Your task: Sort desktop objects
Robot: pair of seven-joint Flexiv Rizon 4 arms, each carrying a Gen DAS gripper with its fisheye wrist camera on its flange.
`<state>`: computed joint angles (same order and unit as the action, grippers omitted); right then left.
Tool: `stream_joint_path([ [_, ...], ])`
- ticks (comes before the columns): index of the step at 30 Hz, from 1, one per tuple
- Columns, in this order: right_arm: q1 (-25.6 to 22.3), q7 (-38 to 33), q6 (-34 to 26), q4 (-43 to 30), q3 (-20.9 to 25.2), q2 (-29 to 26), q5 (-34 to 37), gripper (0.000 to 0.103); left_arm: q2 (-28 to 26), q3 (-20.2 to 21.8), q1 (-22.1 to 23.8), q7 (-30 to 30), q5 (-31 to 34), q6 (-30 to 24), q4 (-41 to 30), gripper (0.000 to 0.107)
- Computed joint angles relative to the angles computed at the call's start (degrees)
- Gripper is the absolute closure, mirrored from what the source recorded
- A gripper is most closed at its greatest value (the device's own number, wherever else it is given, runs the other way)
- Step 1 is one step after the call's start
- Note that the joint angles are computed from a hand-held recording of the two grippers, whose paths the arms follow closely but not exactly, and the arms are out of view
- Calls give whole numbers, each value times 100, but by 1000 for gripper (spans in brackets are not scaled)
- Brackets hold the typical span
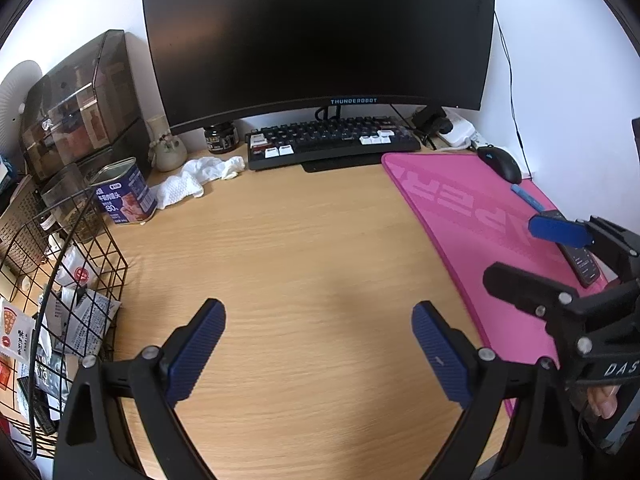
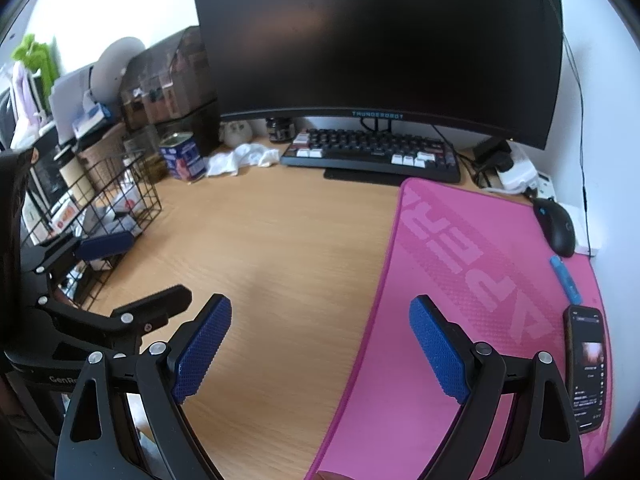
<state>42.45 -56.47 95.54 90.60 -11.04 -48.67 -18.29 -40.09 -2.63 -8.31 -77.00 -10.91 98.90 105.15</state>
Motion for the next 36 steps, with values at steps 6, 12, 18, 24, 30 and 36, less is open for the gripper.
stream_joint_path([
  [6,-35,-19,-43,-40,49,-18,-24,12,-5,44,-28,-26,-7,-14,-17,13],
  [12,-83,-19,-82,-64,111,-38,-55,12,-23,63,-52,-40,-10,-74,-52,13],
  [18,-57,13,-80,-57,78,-33,-50,12,-28,39,-25,-34,1,-116,-60,13],
  [24,-27,26,-64,-32,52,-15,-61,12,-28,-17,28,-30,19,-78,-41,13],
  [30,-75,10,-96,-49,120,-17,-81,12,-20,-21,37,-26,25,-77,-26,13],
  [36,-128,-13,-121,-77,177,-27,-99,12,-35,-8,31,-19,14,-128,-49,13],
])
